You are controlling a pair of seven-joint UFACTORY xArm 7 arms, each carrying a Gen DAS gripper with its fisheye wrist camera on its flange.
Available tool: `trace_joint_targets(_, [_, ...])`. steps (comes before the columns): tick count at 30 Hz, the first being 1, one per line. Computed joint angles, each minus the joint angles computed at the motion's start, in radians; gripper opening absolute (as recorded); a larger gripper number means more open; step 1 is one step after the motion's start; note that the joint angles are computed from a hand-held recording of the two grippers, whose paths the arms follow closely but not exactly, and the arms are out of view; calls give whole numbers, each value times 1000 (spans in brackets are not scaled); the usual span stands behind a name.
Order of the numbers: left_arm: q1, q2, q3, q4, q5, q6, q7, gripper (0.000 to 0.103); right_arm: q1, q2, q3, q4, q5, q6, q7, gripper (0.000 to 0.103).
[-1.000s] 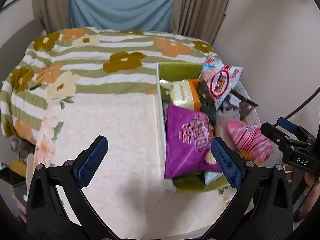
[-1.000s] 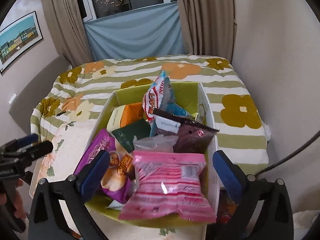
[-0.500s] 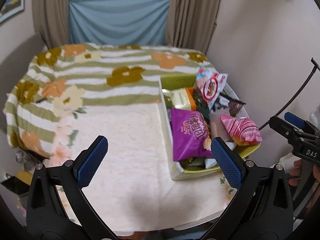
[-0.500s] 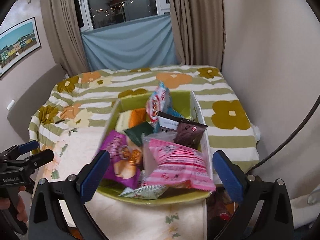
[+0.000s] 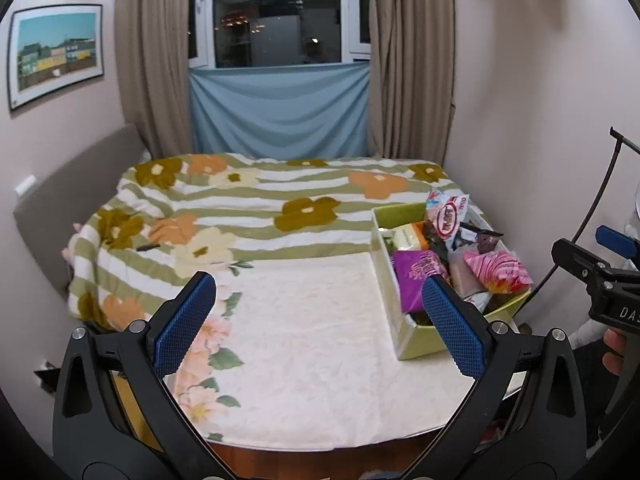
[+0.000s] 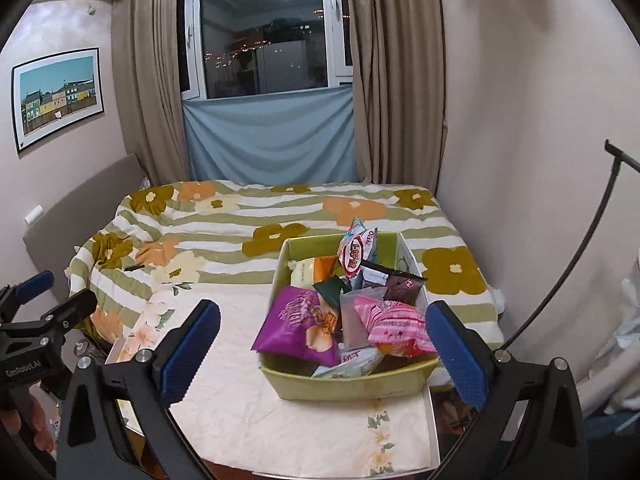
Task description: Organize snacks
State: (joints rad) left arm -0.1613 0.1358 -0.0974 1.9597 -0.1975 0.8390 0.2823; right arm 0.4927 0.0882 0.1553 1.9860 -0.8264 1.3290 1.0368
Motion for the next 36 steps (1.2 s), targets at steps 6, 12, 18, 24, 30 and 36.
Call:
trace_joint_targets(6, [13, -101, 9, -138, -41, -78, 44, 102, 44, 12, 13, 10, -37, 68, 28, 102])
trace_joint_targets(12, [7, -110, 12, -146, -58, -81, 53, 102, 62, 13, 16, 14, -49, 91, 47, 102])
trace_joint_targets(18, [6, -104, 12, -136, -61, -80, 56, 102, 68, 29, 6, 36, -55, 97, 43, 102])
trace_joint_targets(24, [4, -84, 10, -106, -56, -63, 54, 102, 68, 30, -2, 34, -50, 91, 46, 102])
trace_joint_targets(30, [5, -63, 6, -82, -54, -57, 54, 102, 68, 31, -2, 36, -49, 91, 43, 102])
trace_joint_targets(36, [5, -52, 4, -68, -49, -52, 50, 102, 62, 36, -10, 36, -40, 86, 38, 102])
